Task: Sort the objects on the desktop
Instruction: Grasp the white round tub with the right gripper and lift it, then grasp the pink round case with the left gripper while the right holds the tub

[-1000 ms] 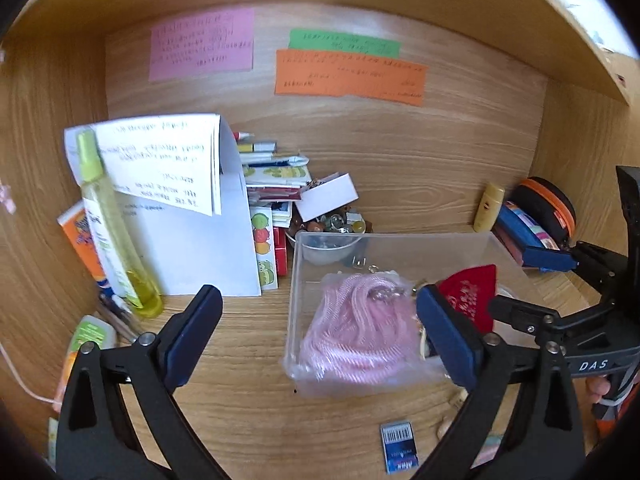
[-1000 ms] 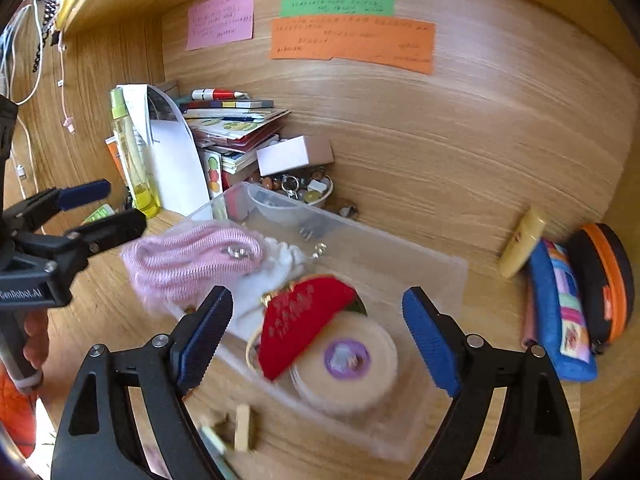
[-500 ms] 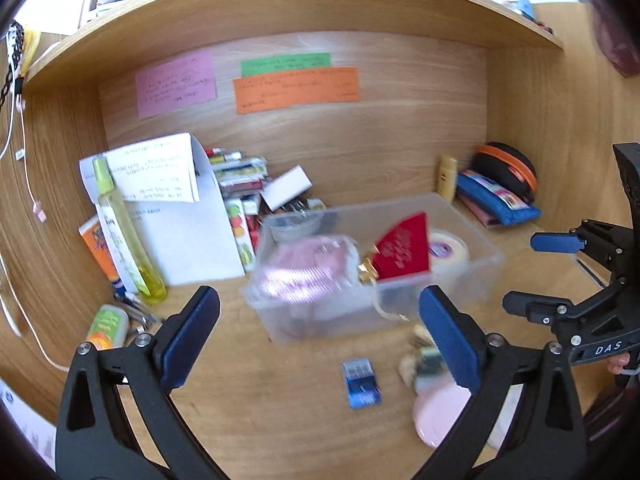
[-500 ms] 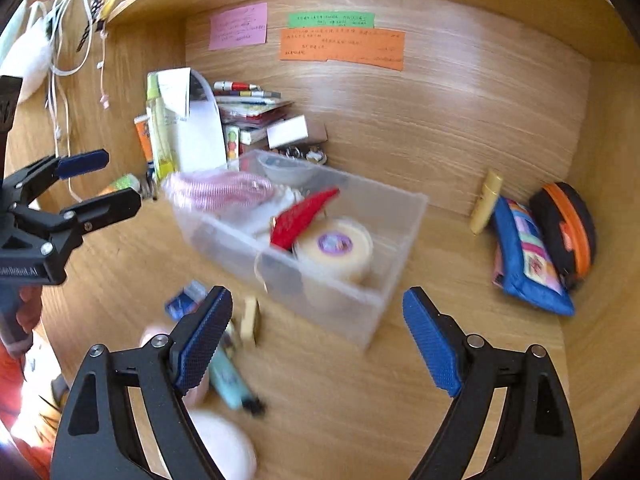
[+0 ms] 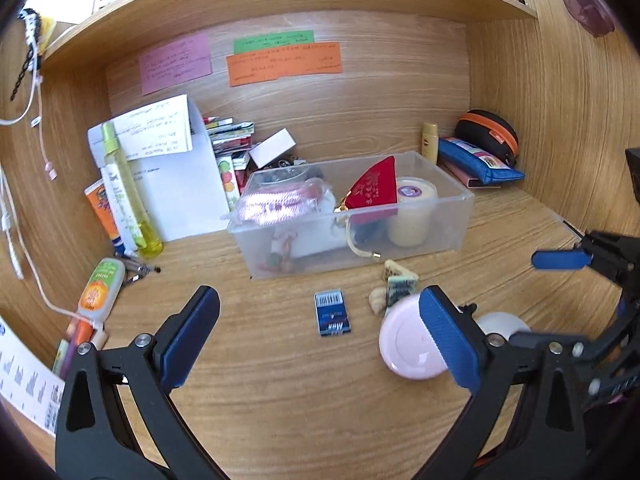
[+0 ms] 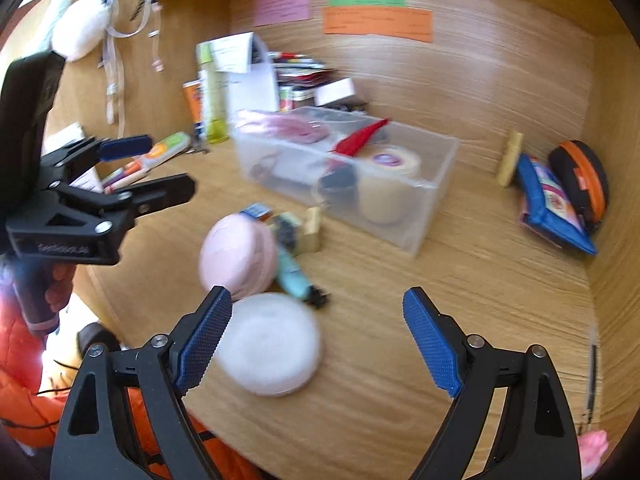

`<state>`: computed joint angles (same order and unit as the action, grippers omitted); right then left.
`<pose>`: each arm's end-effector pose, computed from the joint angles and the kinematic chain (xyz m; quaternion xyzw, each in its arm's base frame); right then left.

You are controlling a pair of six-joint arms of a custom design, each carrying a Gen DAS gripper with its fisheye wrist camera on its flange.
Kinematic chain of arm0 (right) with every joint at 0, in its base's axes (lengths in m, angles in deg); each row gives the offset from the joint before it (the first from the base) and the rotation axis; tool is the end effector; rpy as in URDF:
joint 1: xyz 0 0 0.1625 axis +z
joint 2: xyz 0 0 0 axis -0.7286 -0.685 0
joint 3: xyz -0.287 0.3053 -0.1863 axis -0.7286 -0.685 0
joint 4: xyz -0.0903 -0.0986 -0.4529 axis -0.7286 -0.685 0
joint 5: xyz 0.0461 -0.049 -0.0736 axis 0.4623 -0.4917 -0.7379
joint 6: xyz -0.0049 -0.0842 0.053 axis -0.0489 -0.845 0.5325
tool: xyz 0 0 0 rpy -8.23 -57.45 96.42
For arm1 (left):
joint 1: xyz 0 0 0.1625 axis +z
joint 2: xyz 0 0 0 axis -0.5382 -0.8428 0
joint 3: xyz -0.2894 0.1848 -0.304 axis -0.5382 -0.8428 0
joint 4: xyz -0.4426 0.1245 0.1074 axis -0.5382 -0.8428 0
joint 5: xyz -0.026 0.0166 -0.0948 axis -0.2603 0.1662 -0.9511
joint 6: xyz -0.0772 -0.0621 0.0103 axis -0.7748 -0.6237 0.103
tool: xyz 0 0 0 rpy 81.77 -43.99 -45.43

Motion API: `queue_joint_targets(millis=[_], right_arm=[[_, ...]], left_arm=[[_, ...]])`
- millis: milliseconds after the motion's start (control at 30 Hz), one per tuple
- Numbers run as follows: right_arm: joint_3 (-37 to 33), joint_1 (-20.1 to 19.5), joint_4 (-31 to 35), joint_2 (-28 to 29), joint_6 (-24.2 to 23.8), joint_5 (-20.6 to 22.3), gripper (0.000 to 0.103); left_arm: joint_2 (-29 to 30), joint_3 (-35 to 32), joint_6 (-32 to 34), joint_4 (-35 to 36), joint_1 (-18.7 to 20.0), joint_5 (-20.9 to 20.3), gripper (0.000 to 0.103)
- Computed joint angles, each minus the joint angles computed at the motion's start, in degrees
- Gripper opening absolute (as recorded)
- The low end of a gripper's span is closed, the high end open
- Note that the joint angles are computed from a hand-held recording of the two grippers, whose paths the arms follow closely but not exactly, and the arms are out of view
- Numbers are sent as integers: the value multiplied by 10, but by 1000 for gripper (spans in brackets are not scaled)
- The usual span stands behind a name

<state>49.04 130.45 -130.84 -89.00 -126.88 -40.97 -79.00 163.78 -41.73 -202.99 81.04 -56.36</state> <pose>0.0594 -0.6271 0.2086 0.4258 -0.8427 0.2593 0.2030 -0.2535 -0.6076 0.0438 0.2671 0.7977 -0.4228 0.3370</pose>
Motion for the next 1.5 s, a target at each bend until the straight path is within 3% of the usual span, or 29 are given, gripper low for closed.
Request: queue_joint_targets(millis=[267, 400, 667, 933, 1267, 1500], right_arm=[[3, -15, 26, 14, 12, 9, 85], [6, -16, 2, 21, 11, 11, 84], [0, -17, 11, 29, 11, 5, 63], [-1, -21, -15, 30, 17, 1, 62], [-22, -40, -16, -3, 72, 18, 62], [-22, -43, -15, -5, 72, 18, 62]], left_arm=[[-12, 16, -56, 45, 2, 0, 101], [-8, 13, -61, 61, 3, -19, 101], [7, -8, -75, 108, 8, -46, 101], [5, -13, -100, 141, 16, -67, 101], [15, -39, -132, 199, 28, -96, 101], [30, -63, -157, 237, 35, -103, 101]])
